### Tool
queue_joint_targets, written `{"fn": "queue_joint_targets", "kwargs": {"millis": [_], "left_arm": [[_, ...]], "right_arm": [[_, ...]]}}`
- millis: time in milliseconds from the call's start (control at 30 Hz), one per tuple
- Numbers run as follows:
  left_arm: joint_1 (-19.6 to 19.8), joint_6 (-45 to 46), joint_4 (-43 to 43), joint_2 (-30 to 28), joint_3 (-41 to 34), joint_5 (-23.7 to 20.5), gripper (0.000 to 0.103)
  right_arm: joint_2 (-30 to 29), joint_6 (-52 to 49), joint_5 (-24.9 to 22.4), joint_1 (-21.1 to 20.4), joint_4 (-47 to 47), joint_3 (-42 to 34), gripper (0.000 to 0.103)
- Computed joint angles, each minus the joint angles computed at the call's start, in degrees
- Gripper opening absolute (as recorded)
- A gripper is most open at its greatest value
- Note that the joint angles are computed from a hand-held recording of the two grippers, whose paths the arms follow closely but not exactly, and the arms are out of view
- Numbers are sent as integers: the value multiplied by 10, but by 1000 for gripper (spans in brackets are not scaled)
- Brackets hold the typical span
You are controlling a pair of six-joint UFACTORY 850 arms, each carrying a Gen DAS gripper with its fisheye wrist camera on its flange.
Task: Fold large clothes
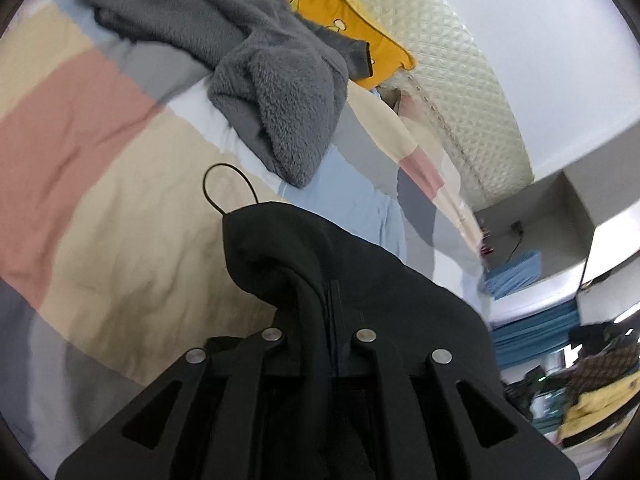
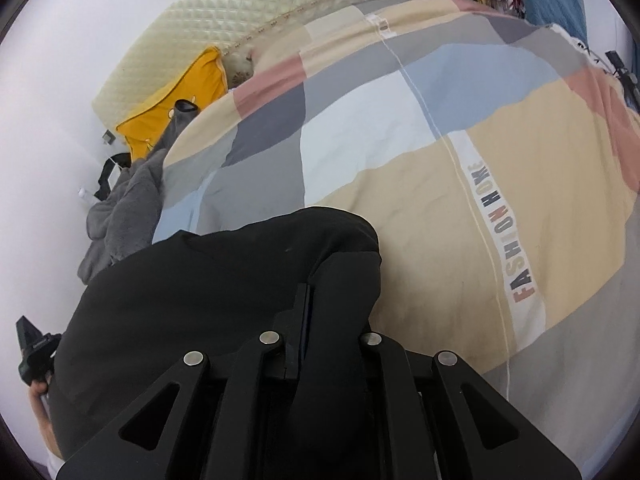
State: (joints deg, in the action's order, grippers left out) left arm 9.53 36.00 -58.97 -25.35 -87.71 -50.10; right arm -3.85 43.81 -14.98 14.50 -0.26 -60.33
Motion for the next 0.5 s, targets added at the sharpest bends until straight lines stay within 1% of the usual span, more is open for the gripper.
{"fn": "queue_joint_targets", "kwargs": {"millis": [67,100,133,167,200,233,267,300,333,367,500], "left_arm": [[1,3,6,15,11,5,11],[1,1,7,18,13,5,12],[1,-2,11,22,13,6,15],[1,-6,15,30,18,9,27],[2,-7,14,32,18,9,37],[5,-4,3,39,23,10,59],[6,1,-3,44,28,17,73],[6,10,-1,55,35,32,76],[4,12,12,66,42,49,78],[2,6,32,79,50,67,79],[-5,-12,96,124,78,87,79]], "right_arm": [[11,61,-9,7,-53,3,13],[14,90,-16,10,-75,2,20],[19,108,-21,12,-85,4,25],[25,113,-21,13,-83,7,26],[33,121,-22,15,-84,10,28],[39,140,-29,18,-101,10,33],[46,167,-39,23,-128,11,37],[55,190,-53,29,-153,12,51],[64,219,-69,35,-181,13,69],[78,259,-86,45,-222,18,74],[124,325,-129,73,-289,26,75]]}}
